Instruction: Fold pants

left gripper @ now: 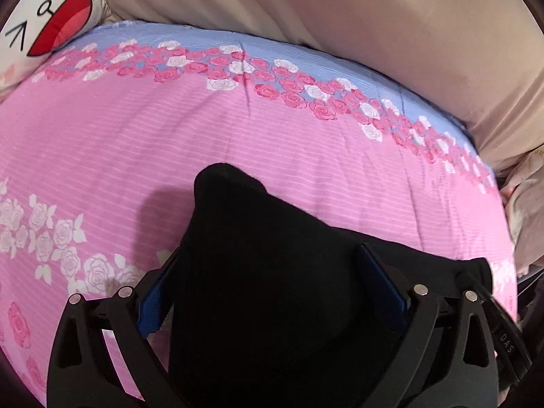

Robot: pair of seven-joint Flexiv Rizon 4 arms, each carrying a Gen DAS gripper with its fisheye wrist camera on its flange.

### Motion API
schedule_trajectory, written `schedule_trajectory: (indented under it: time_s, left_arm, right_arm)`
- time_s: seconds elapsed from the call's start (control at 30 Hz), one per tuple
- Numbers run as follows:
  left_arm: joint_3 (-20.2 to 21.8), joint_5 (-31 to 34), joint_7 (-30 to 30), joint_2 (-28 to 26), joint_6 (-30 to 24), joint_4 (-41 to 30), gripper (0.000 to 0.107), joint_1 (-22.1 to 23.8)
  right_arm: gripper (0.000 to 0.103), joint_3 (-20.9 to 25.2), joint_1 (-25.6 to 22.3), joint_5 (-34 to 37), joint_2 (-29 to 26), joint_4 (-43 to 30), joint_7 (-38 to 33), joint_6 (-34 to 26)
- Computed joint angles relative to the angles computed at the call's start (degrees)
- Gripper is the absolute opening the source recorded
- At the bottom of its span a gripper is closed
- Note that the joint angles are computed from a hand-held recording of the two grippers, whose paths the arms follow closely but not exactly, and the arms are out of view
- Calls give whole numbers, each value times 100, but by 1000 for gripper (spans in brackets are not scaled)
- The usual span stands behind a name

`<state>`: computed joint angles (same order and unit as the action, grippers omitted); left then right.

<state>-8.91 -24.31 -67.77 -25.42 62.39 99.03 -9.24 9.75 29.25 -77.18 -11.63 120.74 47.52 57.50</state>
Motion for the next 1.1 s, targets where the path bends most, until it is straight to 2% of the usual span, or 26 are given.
schedule_trajectory:
  time_s: [0.03,0.07,0.13,0.17,0.2,0.27,0.3,0.37,0.4,0.43,0.47,0.5,0.53,0.57,0.6,0.67,0.7,0.73,0.77,0.8,0.9,0.93,0.97,1.0,1.1]
  left_arm:
    - [-51,-80,83,50,-36,54,94,57]
    - [-251,-443,378,231,5,288,95,244]
    - [-547,-1325,1118,659,249,861,95,527]
    - [-576,-1973,1723,1032,261,1265,98,620]
    - [-646,-2247,2010,1245,202,1483,98,753]
    - [-364,-2408,2285,1681,-131,1926,98,772]
    - [-228,-2340,2280,1771,-299,2030,98,749]
    - [6,-2289,2350,1882,-736,2221,98,700]
    - [37,-2291,2327,1863,-830,2334,98,683]
    - [96,-2630,2678,1914,-550,2499,98,506]
    - [133,-2630,2798,1933,-233,2589,98,364]
    - [169,-2531,2824,1885,-100,2584,97,246]
    - [162,-2736,2986,1830,-29,2559,93,154]
    - [155,-2889,3131,1753,24,2502,82,87]
    - [147,-2959,3223,1650,-66,2361,70,61]
    - [149,-2971,3203,1490,-32,2118,68,9]
    - [104,-2964,3341,1382,381,2050,70,-79]
    - [80,-2800,3397,1277,757,2023,73,-168]
    - [78,-2611,3306,1217,940,2022,84,-215]
    - [133,-2332,3037,1186,1080,2052,89,-259]
    - [100,-2368,2933,1610,963,2383,91,-148]
    - [155,-2313,2893,1728,1038,2476,92,-157]
    - [218,-2186,2790,1855,1213,2584,98,-197]
    - [258,-2064,2700,1986,1532,2735,98,-265]
    - [484,-831,1788,2147,2158,2858,98,-397]
  right_arm:
    - [0,7,17,17,10,-35,-42,-50]
    - [0,24,46,-41,62,-15,31,-109]
    - [23,234,250,131,318,84,33,-733]
    - [62,416,435,521,417,51,-210,-1318]
    - [87,664,705,971,550,31,-400,-2120]
    - [87,916,992,1337,702,72,-417,-2836]
    - [87,1015,1046,1618,797,172,-417,-2814]
    - [87,1059,1026,1785,938,478,-37,-2344]
    - [85,1017,957,1650,978,681,288,-1889]
    - [83,940,871,1356,980,860,660,-1433]
    - [70,852,785,958,955,997,1105,-1050]
    - [57,712,666,266,925,1126,1778,-620]
    - [56,604,650,-160,907,1156,2218,-476]
    - [48,683,595,-212,888,1134,2380,-555]
    - [42,720,612,-149,863,1054,2250,-654]
    - [41,804,685,113,835,906,1991,-910]
    - [41,851,741,328,804,811,1727,-1080]
    - [42,877,788,489,768,758,1530,-1205]
    - [46,878,820,572,723,737,1442,-1278]
    - [51,864,837,574,691,777,1493,-1306]
    - [53,852,806,222,916,1048,2112,-1138]
    - [53,964,881,484,984,1016,1927,-1420]
    - [53,1088,990,858,1012,893,1574,-1814]
    - [53,1241,1164,1346,993,641,1033,-2457]
    - [54,1413,1637,2090,711,-190,-103,-4166]
